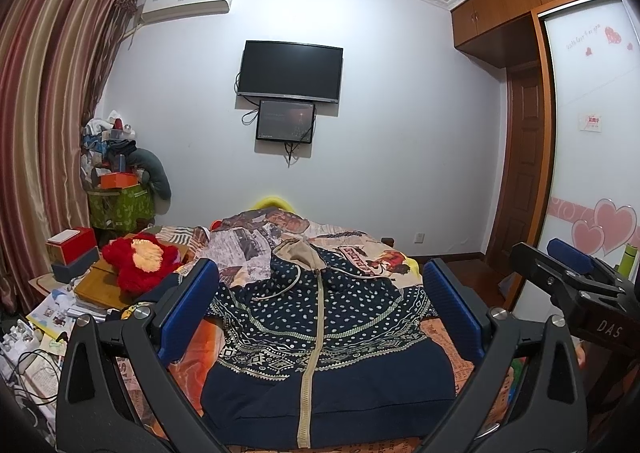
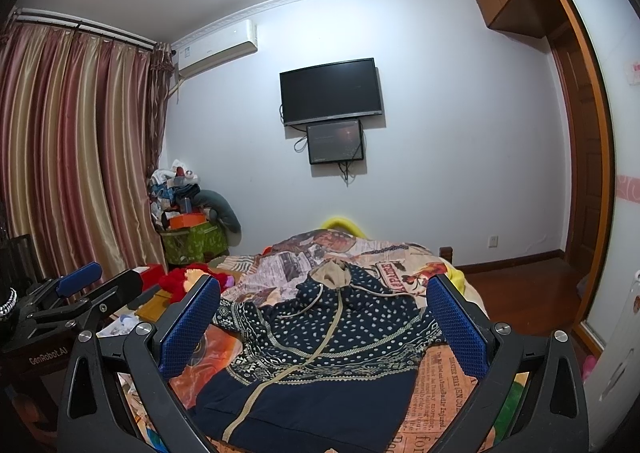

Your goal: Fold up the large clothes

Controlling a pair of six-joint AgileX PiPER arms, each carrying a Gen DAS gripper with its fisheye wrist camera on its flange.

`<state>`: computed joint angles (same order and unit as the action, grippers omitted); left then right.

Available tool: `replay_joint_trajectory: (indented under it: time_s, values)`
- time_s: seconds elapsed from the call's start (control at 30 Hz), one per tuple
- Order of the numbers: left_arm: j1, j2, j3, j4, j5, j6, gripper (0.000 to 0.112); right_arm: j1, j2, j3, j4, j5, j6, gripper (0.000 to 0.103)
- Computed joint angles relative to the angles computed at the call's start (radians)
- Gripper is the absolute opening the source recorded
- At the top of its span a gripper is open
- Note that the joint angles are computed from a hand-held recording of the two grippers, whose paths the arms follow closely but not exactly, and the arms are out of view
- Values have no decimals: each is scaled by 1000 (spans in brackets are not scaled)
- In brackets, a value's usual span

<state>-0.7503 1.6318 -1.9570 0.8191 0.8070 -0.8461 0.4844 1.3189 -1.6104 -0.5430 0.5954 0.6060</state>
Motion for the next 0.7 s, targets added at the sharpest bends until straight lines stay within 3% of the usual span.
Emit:
replay_joint_trajectory:
  time_s: [0.33,0.57,0.7]
  values:
    - [39,33,-35,-21,8,35,103,-27,64,-2,31,-60,-17,103]
    - [148,144,-183,-112,34,146,103,-73,226,-174,133,-15,-127,103]
    - [248,277,-393,-260,96,291,103,-109,385,-368,219,67,-219,103]
